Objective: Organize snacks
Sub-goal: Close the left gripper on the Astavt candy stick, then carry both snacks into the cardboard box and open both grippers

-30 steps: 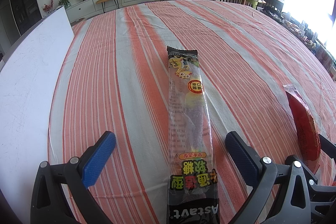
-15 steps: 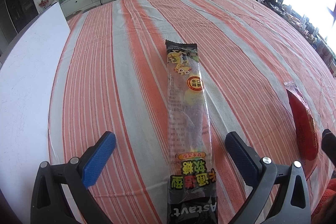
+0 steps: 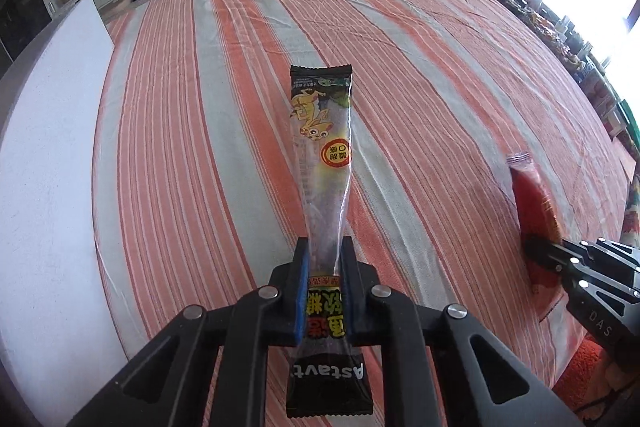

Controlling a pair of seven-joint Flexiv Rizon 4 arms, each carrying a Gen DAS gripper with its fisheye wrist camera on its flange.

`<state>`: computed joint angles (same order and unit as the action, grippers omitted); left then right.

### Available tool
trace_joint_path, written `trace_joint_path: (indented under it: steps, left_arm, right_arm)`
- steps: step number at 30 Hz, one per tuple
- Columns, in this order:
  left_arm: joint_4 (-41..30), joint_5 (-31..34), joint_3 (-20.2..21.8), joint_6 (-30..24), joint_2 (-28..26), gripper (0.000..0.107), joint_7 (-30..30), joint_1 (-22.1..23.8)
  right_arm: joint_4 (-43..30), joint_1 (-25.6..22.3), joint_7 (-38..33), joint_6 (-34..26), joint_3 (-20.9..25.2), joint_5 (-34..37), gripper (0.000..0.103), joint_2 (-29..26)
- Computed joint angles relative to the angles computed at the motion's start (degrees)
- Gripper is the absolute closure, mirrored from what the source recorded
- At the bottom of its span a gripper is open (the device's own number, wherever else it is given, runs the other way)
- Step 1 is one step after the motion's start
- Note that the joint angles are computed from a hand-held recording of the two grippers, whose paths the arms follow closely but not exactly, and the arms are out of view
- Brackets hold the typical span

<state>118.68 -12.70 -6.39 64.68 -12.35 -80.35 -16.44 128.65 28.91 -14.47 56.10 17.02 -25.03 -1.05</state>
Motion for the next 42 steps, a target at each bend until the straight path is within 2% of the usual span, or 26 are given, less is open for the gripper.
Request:
trace_joint_path:
  steps: [1,2,4,7,9,11,14,17,20,23,25,27,28,29,30,31,33,34,36,38,40,42]
  left_arm:
    - [2.56,-2.81,-0.82,2.30,1.79,0.095,1.83,0.48]
    - [5.55,-7.48,-2.11,4.82,3.95,0.095,4.91,0.95]
    - [11.38,-21.96,-4.52,8.16,8.91,0.095,13.98,0.46]
    - [16.77,-42.55,-3.31,8.71,16.92,0.095,26.28,-5.13]
    - [18.56,-49.50,-0.30,6.68,22.42,0.095,30.12,-8.27]
    - [19.31,-51.67,3.36,4.12,27.34,0.095,31.27,-9.55]
    - [18.89,-47.40,7.90,1.84,32.99,0.095,29.19,-6.66]
    - [18.07,-38.66,11.44,0.77,36.09,0.095,25.75,-0.62]
    - [17.39,-27.14,12.94,1.81,35.88,0.095,20.62,7.42]
    - [17.61,-18.93,14.24,2.89,33.66,0.093,16.92,13.56]
    - [18.19,-15.13,14.77,3.75,31.91,0.093,16.00,15.88]
    - [18.58,-10.62,13.89,4.57,29.71,0.078,14.23,17.94]
    - [18.87,-9.08,13.69,5.26,28.83,0.068,13.60,18.48]
    - [19.34,-7.07,13.04,6.02,28.40,0.043,11.97,19.15]
    - [19.90,-6.03,12.89,7.22,28.14,0.023,10.87,19.32]
    - [20.60,-6.41,13.30,8.91,28.13,0.019,10.78,18.67]
    - [22.91,-9.97,15.02,13.07,28.59,0.017,13.07,15.35]
    - [23.29,-10.04,15.04,13.75,28.87,0.017,12.96,15.21]
    - [23.63,-4.37,12.13,14.14,30.59,0.017,7.72,18.76]
    - [24.04,1.09,9.99,15.16,32.55,0.015,3.26,21.65]
    - [24.37,5.27,8.92,15.95,34.77,0.009,-0.02,23.68]
    - [25.15,9.51,7.18,15.62,38.81,0.004,-4.44,26.66]
  right_arm:
    - [0.31,-0.01,-0.70,1.01,0.24,1.75,0.090,0.16]
    - [1.48,-0.17,0.52,2.91,0.36,1.87,0.089,1.01]
    - [3.56,-0.60,4.09,5.20,0.62,-0.39,0.089,3.25]
    - [5.60,-1.72,8.34,9.72,1.25,-2.00,0.089,6.78]
    - [4.20,-2.18,9.42,10.74,1.73,-3.70,0.089,8.17]
    - [0.62,-1.58,7.48,11.15,2.19,-4.54,0.089,8.12]
    - [-7.05,0.44,4.06,13.17,2.64,-6.19,0.089,4.62]
    - [-16.59,4.15,-0.36,15.33,2.60,-6.51,0.089,-2.14]
    - [-26.41,8.66,-6.29,14.89,2.29,-3.95,0.089,-9.70]
    - [-34.71,12.91,-10.55,12.39,0.95,-3.00,0.089,-16.62]
    - [-39.10,15.03,-13.55,10.54,0.12,-1.88,0.089,-20.76]
    - [-42.91,16.95,-16.46,8.02,-0.91,-1.07,0.081,-24.66]
    - [-44.07,17.45,-17.74,7.36,-1.16,-0.24,0.064,-26.06]
    - [-44.82,17.73,-19.01,6.54,-1.16,0.86,0.050,-27.08]
    - [-44.67,18.47,-18.75,6.01,-2.11,0.99,0.037,-27.32]
    - [-43.58,19.13,-17.90,6.30,-3.13,0.74,0.038,-26.81]
    - [-40.23,19.70,-16.47,8.79,-4.66,-0.44,0.038,-25.00]
    - [-39.28,20.00,-16.00,8.43,-5.58,-1.85,0.038,-23.95]
    - [-37.17,21.24,-14.04,7.55,-7.52,-6.57,0.037,-21.72]
    - [-36.07,22.25,-12.09,5.01,-8.57,-11.90,0.030,-19.84]
    - [-36.08,21.84,-12.81,2.02,-7.44,-14.02,0.022,-18.96]
    - [-35.64,21.55,-12.49,1.37,-7.03,-16.45,0.022,-18.38]
